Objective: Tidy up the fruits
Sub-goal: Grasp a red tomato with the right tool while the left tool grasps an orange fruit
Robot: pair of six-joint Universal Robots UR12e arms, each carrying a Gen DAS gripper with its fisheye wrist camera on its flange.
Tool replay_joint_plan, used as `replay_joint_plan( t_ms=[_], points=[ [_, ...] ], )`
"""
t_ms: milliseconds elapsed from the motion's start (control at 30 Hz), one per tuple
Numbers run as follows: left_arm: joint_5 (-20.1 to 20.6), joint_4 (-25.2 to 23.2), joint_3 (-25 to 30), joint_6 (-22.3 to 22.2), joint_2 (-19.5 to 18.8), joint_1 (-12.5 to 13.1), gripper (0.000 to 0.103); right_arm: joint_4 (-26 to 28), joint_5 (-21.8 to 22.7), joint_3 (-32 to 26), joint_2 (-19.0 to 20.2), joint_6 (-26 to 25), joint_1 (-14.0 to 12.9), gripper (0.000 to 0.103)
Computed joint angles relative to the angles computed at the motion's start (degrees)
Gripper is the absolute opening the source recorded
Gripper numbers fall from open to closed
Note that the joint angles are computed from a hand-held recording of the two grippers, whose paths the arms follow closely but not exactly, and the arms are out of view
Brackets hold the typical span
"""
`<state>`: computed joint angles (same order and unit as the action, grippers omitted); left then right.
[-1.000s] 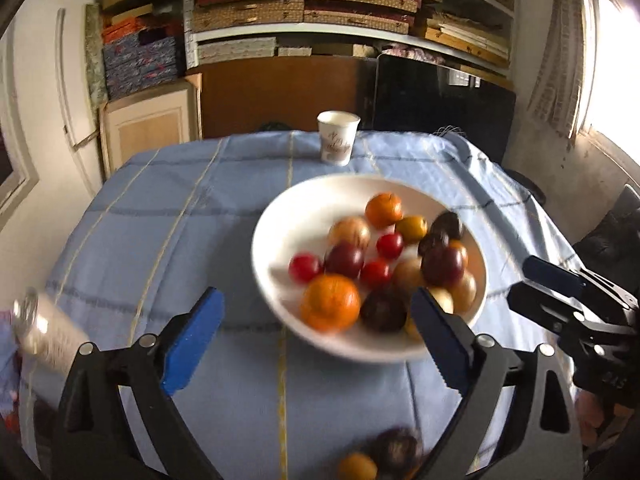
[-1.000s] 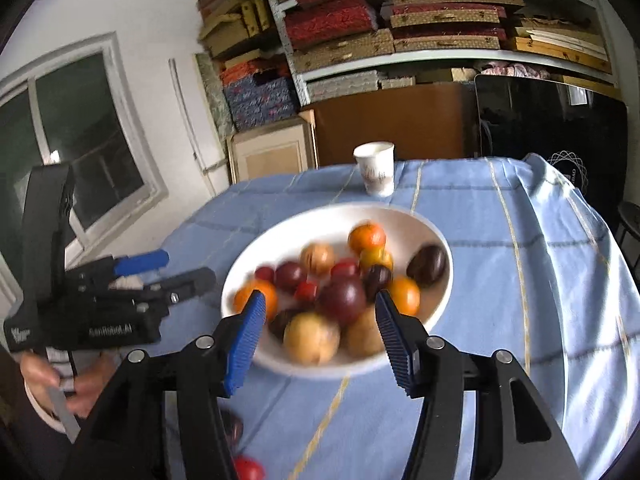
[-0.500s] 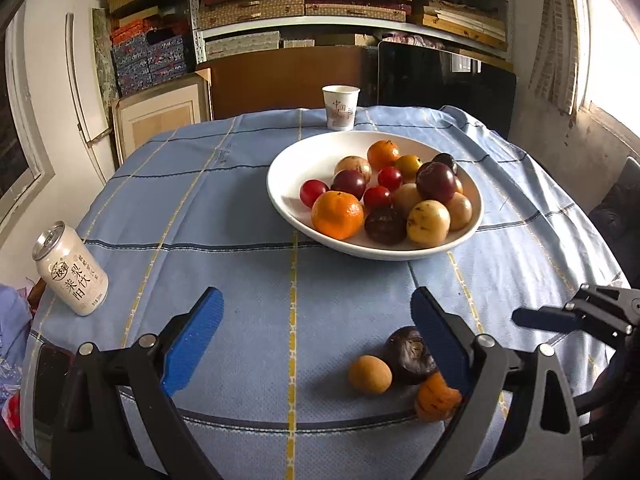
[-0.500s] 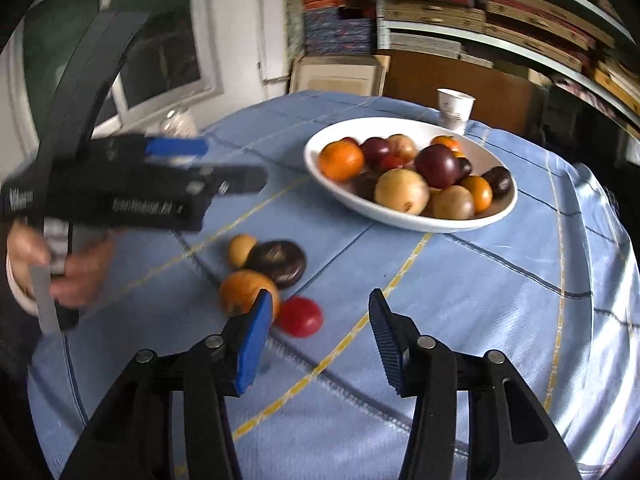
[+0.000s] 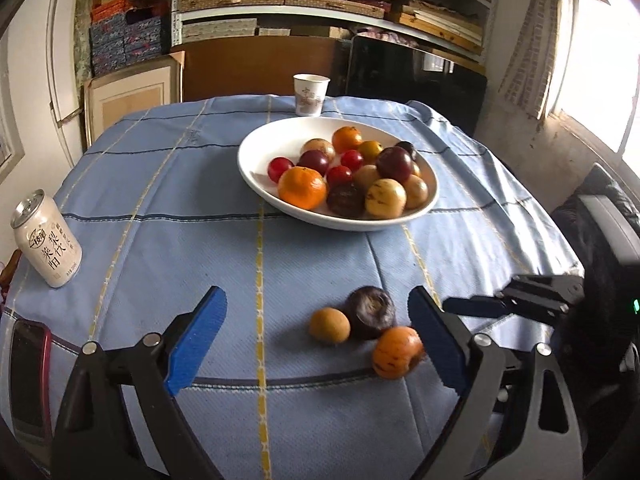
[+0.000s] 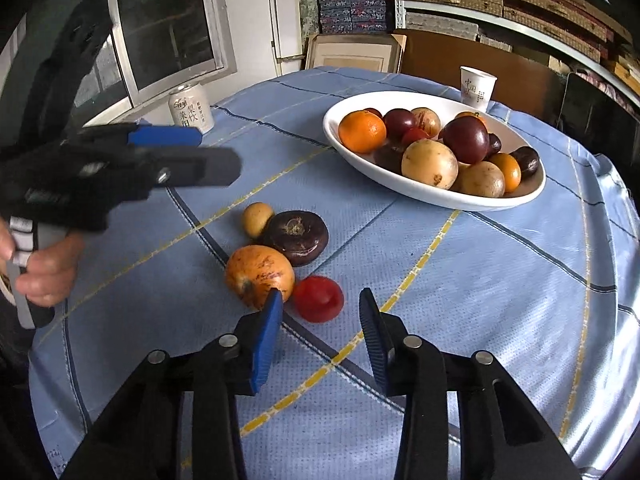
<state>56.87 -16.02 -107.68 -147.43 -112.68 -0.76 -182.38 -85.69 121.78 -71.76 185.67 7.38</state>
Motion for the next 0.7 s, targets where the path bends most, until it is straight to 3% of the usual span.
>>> replay_joint_plan(
  t_ms=[133, 267, 433, 567, 700],
  points=[
    [-0.72, -0.37, -0.74, 1.14, 0.52, 0.37, 0.090, 2.54, 4.14, -0.45, 0.45, 2.46, -1.39, 0.028],
    [-2.73, -6.21, -0.70, 4.82, 1.02, 0.72, 0.085, 0.37, 5.29, 0.29, 0.13, 4.57, -2.06, 0.026],
    [-1.89, -10.08, -1.59, 13.12, 1.50, -0.61, 0.052, -4.30, 3.16, 2.12, -1.27, 8.33, -2.85, 0.026],
    [2.01, -6.19, -2.94, 15.24, 1.35, -2.09, 0.050, -5.88, 2.20, 2.67, -1.87, 9.35, -3.18, 0.026],
    [1.33, -8.09, -2.18, 13.85, 1.14, -1.71, 0.050, -6.12, 1.99, 2.97, -2.18, 9.10, -3.26, 0.026]
  ],
)
